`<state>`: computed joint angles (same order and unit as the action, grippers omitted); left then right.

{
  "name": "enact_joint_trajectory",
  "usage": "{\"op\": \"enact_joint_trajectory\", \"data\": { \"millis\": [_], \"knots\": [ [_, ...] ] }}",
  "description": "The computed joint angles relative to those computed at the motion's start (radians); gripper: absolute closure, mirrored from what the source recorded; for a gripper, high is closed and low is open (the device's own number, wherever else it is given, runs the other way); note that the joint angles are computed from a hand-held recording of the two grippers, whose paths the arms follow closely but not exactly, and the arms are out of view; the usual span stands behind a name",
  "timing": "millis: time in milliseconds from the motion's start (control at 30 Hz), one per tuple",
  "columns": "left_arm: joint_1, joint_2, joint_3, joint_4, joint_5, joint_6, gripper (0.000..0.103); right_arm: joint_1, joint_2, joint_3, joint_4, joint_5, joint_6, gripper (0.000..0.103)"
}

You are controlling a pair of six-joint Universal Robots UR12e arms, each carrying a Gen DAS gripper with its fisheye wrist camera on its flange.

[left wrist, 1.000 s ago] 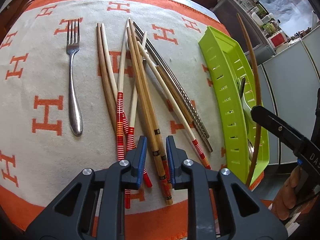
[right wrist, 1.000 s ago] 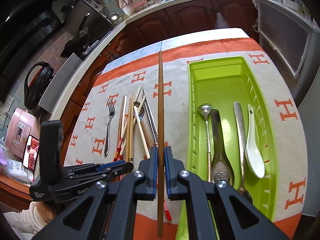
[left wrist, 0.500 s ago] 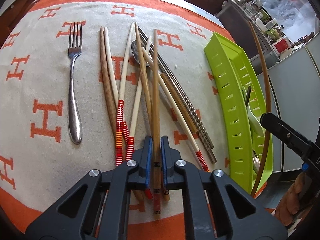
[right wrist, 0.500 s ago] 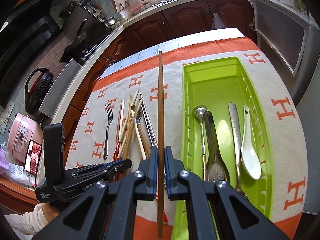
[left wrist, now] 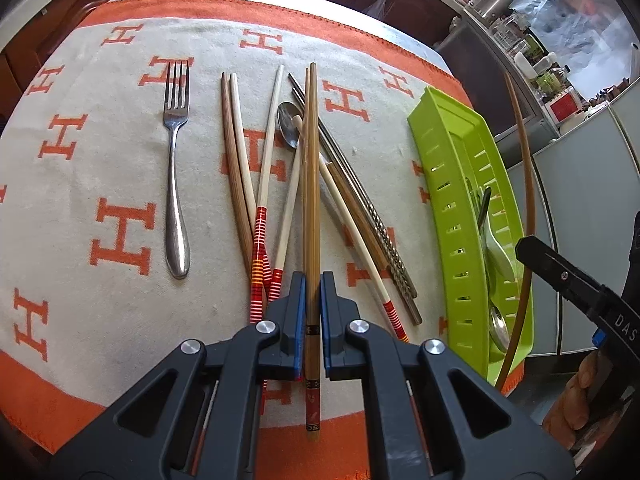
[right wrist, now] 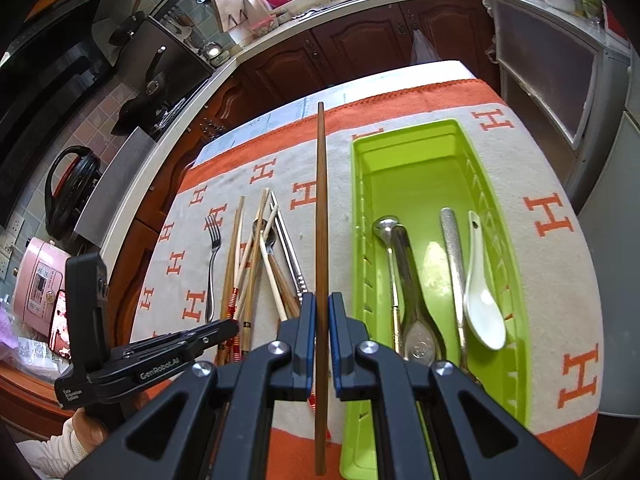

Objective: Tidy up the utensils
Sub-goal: 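Carry both chopsticks into the green tray and open both tools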

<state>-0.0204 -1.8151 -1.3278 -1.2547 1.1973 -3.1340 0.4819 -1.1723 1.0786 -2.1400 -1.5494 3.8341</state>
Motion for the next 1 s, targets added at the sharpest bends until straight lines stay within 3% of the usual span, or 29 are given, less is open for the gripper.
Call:
{"op": "enact_joint_trajectory", "data": {
  "millis": [233,433,633,833,1000],
  "knots": [
    [-0.013,0.01,0.029,-0.024,-0.043,0.04,0.098,-0.002,-0.025,0.006,0.094,-0.102,0.044,0.097],
    [-0.059,-0.014,0.087,-0.067,-0.089,0.093,0.098,-0.004,-0.017,-0.016,0.219,-0.2,0.045,0.097],
    [-0.107,-0.059,0.152,-0.108,-0.121,0.075,0.098,-0.017,-0.009,-0.016,0.228,-0.183,0.018,0.097],
    [-0.138,-0.102,0.196,-0.158,-0.147,0.039,0.098,-0.042,-0.008,-0.007,0.212,-0.128,0.047,0.096],
    [-0.153,-0.122,0.201,-0.146,-0.146,0.023,0.098,-0.045,-0.025,0.014,0.189,-0.147,0.073,0.093]
  ]
}}
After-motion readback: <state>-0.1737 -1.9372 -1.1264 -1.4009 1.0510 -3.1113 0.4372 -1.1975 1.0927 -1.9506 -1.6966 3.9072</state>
